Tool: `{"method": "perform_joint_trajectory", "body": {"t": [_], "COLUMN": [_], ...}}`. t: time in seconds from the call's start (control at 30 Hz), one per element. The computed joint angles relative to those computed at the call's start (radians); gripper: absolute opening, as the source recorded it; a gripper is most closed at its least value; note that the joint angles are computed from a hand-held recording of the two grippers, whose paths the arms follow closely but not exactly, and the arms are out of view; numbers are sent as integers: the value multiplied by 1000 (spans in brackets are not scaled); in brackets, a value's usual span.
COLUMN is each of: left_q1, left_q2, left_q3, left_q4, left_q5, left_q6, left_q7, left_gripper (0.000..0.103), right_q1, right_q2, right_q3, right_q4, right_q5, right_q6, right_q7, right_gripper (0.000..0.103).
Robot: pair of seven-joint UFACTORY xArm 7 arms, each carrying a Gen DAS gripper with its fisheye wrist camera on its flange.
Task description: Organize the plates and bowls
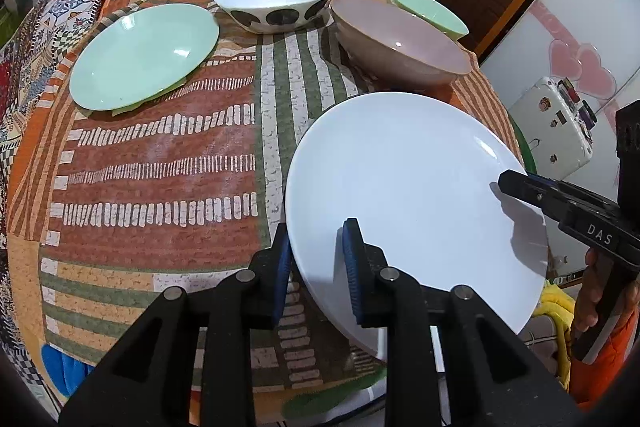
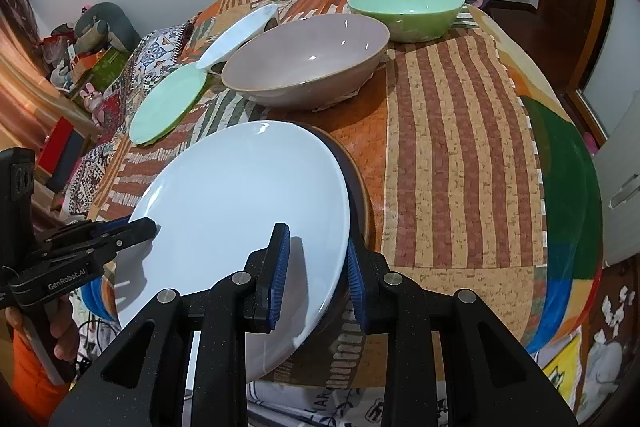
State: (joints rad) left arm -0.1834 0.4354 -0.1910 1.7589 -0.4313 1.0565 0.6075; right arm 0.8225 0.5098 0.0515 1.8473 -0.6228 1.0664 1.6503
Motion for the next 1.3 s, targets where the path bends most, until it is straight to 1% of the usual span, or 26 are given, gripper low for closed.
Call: {"method": "perform_joint_trajectory", "body": {"t": [0.17, 0.3, 0.4, 0.63, 0.87, 0.93, 0.97, 1.0, 1.03, 1.17, 1.3], "left_q1": [1, -6, -9, -3, -11, -11, -7, -8, -9, 3, 22], "left_q2": [24, 35, 48, 56, 39, 27, 25, 22, 19, 12, -30], "left_q3": [-2, -3, -4, -8, -5, -6, -8, -6, -3, -1, 2], "left_q4": [26, 37, 52, 61, 34, 16, 15, 14, 10, 13, -19], "left_q5": [-3, 5, 10, 3, 22, 22, 16, 18, 22, 11, -14], "left_q6": [14, 4, 8, 17, -17, -38, -38, -42, -52, -55, -106], "left_q7": [-10, -20, -29, -34, -20, -10, -6, -6, -8, -15, 2], "left_gripper": [25, 25, 26, 26, 26, 26, 26, 26, 26, 26, 26], "right_q1": [-2, -6, -7, 0, 15, 24, 29, 28, 27, 32, 24], "right_q2": [6, 1, 9, 54, 85, 94, 88, 57, 46, 40, 26], "right_q3": [-3, -5, -6, -10, -24, -30, -34, -35, -34, -29, -22], "right_q4": [9, 0, 14, 97, 160, 183, 176, 131, 117, 123, 101], "right_q5": [-1, -5, -6, 15, 36, 37, 30, 19, 12, -14, -24], "right_q6": [10, 5, 19, 84, 149, 189, 191, 157, 145, 166, 127], "right_q7": [-13, -13, -25, -96, -155, -161, -156, -137, -126, -112, -86], "right_gripper": [25, 25, 25, 28, 28, 28, 28, 28, 28, 28, 29]}}
